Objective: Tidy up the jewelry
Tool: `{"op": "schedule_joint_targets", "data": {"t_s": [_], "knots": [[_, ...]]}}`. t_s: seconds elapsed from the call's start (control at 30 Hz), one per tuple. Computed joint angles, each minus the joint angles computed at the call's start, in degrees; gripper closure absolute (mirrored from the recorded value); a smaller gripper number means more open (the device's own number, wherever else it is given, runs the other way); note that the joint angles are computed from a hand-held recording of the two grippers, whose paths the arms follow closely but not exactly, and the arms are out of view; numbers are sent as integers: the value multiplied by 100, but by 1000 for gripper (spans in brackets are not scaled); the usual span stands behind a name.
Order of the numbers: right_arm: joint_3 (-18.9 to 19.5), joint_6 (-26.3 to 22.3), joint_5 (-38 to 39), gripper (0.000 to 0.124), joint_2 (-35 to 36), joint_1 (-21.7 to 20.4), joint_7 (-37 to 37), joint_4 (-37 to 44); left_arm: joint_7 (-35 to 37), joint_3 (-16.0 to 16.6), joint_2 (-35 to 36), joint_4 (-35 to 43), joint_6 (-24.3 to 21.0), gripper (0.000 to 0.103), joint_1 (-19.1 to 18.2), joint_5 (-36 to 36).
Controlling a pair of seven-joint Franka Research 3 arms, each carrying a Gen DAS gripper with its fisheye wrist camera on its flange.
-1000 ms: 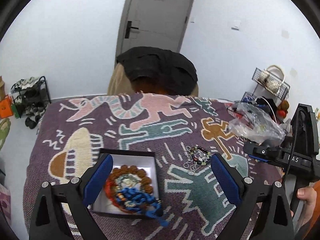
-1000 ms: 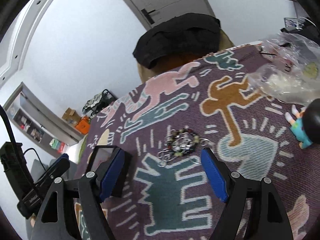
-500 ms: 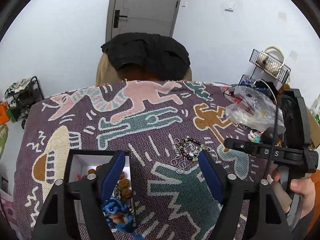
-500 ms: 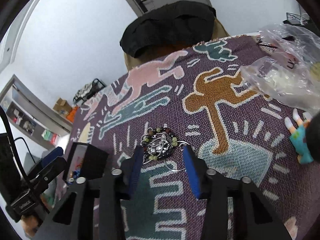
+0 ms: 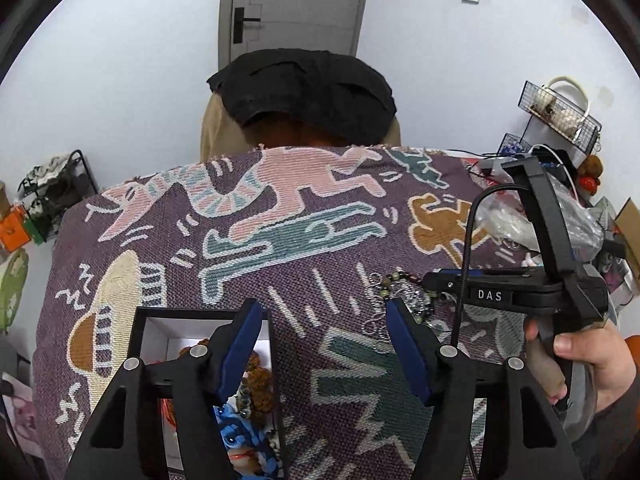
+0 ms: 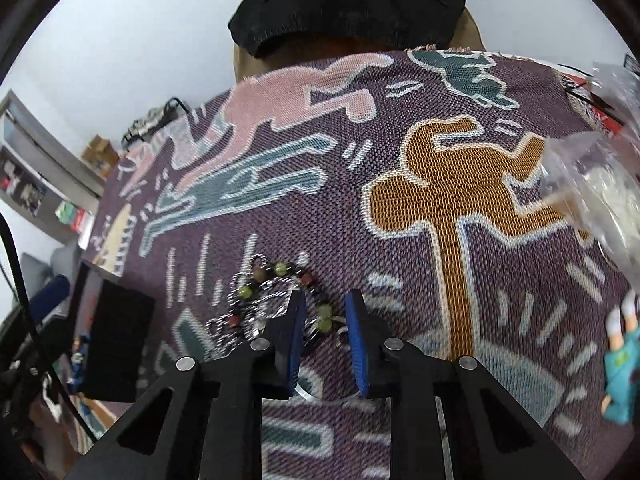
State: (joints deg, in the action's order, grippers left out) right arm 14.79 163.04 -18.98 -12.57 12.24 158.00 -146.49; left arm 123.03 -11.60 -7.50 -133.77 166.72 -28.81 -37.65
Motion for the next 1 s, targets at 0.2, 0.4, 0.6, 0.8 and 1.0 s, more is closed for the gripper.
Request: {"op": "schedule_joint_targets", "data": {"t_s": [0.2,0.4,0.6,0.8,1.0], "knots": [[-4,254,-358,112,224,-84,-67,69,-314,-99,176,130,1,38,127,342],[127,772,-760,115,19,-308,272,-226,-690,-265,365,291,22,38,237,847],[732,1304,-856,115,-889,-1002,605,-751,-1091,-472,616,465,-50,37,333,1460],[997,1676,-468,115,-1591,-1283,497,-1125,-1284,-653,782,558,-173,37,358,2017],[1098,1886,-12,115,-2008,-1423,306,-1416,-1408,-834,1064,782,-422,37,351,2341]]}}
